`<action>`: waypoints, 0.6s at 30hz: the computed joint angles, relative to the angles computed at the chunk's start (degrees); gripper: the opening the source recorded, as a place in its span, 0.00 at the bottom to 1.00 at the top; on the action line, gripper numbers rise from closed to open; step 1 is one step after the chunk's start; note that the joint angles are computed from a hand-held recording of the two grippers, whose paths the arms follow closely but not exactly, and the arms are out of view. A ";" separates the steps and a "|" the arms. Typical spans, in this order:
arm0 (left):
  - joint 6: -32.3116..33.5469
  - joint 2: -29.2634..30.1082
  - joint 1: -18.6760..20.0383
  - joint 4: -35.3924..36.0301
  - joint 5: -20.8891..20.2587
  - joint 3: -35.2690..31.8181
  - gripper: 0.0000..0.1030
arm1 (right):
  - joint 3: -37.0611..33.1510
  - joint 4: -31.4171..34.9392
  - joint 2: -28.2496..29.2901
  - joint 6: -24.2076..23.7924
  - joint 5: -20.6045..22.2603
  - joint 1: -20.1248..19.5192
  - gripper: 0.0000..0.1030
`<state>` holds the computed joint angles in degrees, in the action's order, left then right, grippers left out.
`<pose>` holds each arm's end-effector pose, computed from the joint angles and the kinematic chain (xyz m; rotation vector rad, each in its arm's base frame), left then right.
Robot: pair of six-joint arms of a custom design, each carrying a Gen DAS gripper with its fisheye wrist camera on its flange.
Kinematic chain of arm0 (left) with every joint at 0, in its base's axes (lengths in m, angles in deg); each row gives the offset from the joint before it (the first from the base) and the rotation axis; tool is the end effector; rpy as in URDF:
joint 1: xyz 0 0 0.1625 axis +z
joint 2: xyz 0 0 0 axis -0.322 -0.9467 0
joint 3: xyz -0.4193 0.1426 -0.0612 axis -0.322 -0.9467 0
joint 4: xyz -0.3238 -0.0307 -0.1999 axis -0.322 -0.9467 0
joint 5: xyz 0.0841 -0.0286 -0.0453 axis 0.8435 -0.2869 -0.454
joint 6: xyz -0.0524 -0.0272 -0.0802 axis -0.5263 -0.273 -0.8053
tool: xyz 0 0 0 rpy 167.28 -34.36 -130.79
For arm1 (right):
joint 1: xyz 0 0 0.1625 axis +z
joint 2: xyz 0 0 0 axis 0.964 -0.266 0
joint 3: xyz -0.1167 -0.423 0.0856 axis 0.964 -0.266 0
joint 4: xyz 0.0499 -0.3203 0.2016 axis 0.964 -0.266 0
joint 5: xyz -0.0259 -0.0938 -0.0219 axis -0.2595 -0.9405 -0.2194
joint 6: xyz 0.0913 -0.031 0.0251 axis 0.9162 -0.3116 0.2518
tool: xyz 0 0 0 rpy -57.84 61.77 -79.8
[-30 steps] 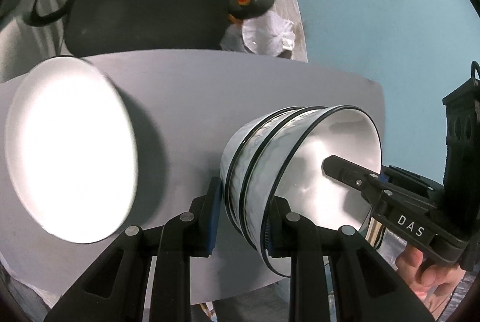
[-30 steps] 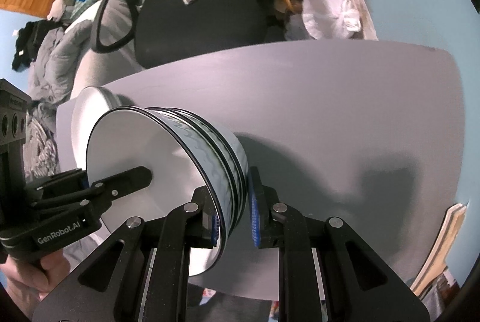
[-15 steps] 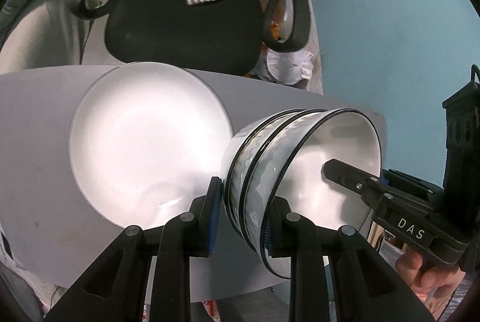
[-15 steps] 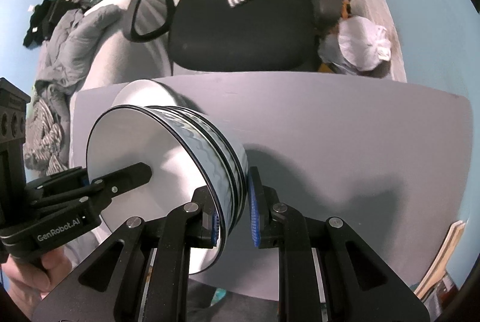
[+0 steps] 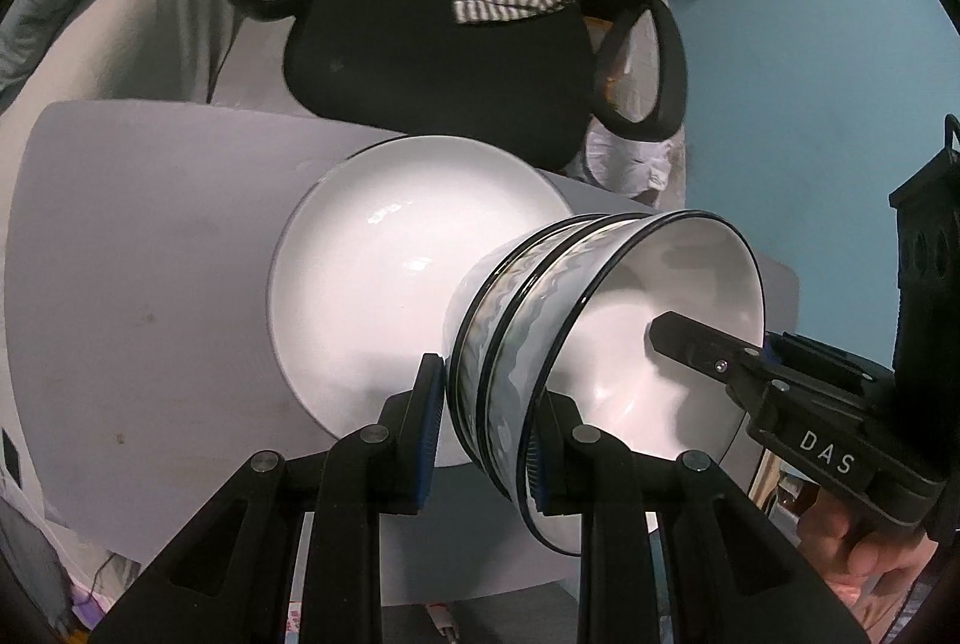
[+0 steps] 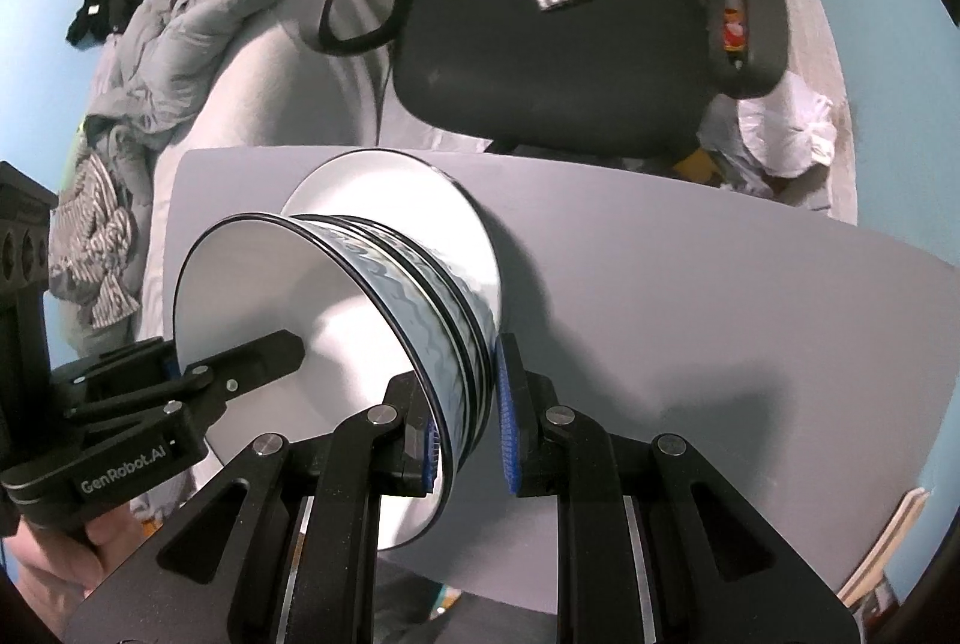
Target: Organize plates and bowls
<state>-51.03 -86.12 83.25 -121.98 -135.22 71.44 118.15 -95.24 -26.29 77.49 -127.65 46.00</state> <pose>-0.0644 -0.5211 0.3639 0.2238 2.7077 0.1851 0.4026 -0.4950 0.0249 -0.1781 -2.7175 0.1348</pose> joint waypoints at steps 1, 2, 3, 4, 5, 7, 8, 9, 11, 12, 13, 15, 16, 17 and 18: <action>-0.02 -0.01 0.22 -0.12 0.28 0.15 0.23 | -0.75 0.33 0.65 -0.31 0.21 -0.01 0.16; -0.01 0.03 0.45 -0.13 0.56 0.20 0.23 | -1.37 0.65 1.19 -0.38 0.37 0.05 0.16; -0.15 0.03 0.83 -0.08 0.86 0.26 0.23 | -2.10 1.09 1.88 -0.63 0.53 0.00 0.16; -0.19 0.09 1.15 -0.06 0.92 0.20 0.23 | -2.39 1.42 2.12 -0.73 0.68 -0.06 0.16; -0.17 0.13 1.59 -0.03 0.86 0.11 0.23 | -2.91 1.78 2.58 -0.76 0.85 -0.10 0.16; -0.33 0.26 2.40 -0.06 0.56 0.03 0.23 | -3.67 2.27 3.34 -0.78 1.31 -0.34 0.16; -0.32 0.35 2.74 0.04 0.47 -0.12 0.23 | -3.83 2.39 3.53 -0.87 1.42 -0.39 0.16; -0.71 0.33 2.90 -0.30 0.89 0.05 0.23 | -4.12 2.61 3.81 -0.96 1.52 -0.44 0.16; -0.73 0.50 3.35 0.10 1.08 -0.36 0.23 | -4.97 3.38 4.41 -1.11 1.67 -0.50 0.16; -0.71 0.64 3.57 0.19 1.31 -0.53 0.23 | -5.27 3.57 4.67 -1.16 1.82 -0.59 0.16; -0.72 0.77 3.69 0.24 1.44 -0.66 0.23 | -5.74 3.80 5.07 -1.24 1.99 -0.65 0.16; -0.72 1.07 3.97 0.43 1.82 -1.02 0.23 | -6.49 4.17 5.66 -1.30 2.26 -0.79 0.16; -0.70 1.40 4.15 0.32 2.05 -1.18 0.23 | -6.72 4.23 5.85 -1.38 2.33 -0.87 0.16; -0.85 1.53 4.08 0.27 2.22 -1.13 0.23 | -7.03 4.32 6.09 -1.45 2.42 -0.96 0.16; -0.98 1.63 4.07 0.27 2.49 -1.14 0.23 | -7.37 4.48 6.35 -1.57 2.42 -1.03 0.16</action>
<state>-52.01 -84.49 87.32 -121.71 -132.74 70.30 110.78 -90.76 -19.93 75.92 -125.23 44.97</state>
